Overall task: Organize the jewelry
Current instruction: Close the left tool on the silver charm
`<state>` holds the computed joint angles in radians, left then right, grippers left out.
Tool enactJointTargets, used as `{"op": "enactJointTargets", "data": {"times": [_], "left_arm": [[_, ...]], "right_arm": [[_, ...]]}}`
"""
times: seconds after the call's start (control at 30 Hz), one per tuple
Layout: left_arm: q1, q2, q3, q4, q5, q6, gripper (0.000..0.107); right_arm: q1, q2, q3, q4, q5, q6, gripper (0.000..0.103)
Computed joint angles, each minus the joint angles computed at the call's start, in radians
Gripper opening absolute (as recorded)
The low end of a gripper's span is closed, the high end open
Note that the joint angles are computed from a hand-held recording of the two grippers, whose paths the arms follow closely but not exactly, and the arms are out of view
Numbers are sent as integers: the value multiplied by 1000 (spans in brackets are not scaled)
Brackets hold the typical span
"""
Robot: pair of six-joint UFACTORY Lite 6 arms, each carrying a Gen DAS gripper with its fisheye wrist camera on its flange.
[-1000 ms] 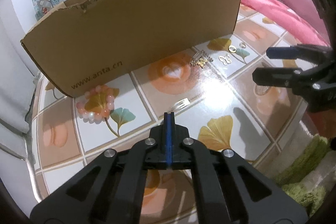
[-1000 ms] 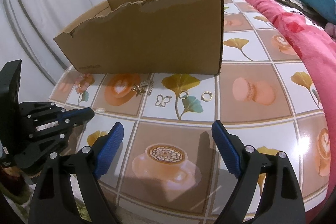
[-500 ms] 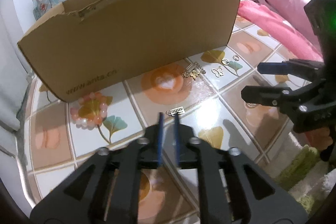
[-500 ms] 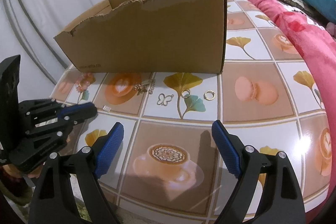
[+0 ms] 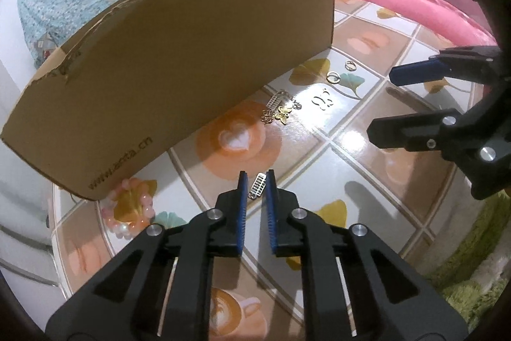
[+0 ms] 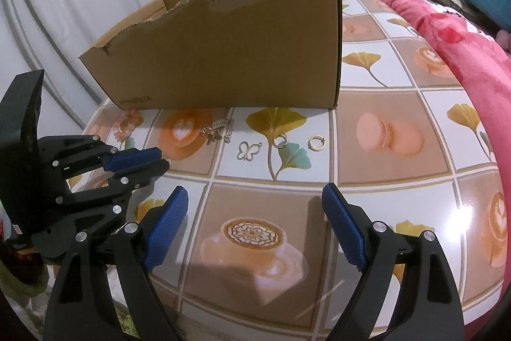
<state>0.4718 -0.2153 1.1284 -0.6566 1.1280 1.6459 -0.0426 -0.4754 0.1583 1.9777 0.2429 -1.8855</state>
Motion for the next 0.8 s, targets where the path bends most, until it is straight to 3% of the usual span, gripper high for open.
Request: {"op": "enactJointTargets", "data": {"times": [0.37, 0.8], "left_arm": [[31, -6, -5, -36, 16, -5, 4], [104, 20, 34, -100, 61, -10, 4]], "right_arm": [[-1, 17, 8, 57, 3, -60, 84], [47, -67, 0, -6, -46, 22, 82]]}}
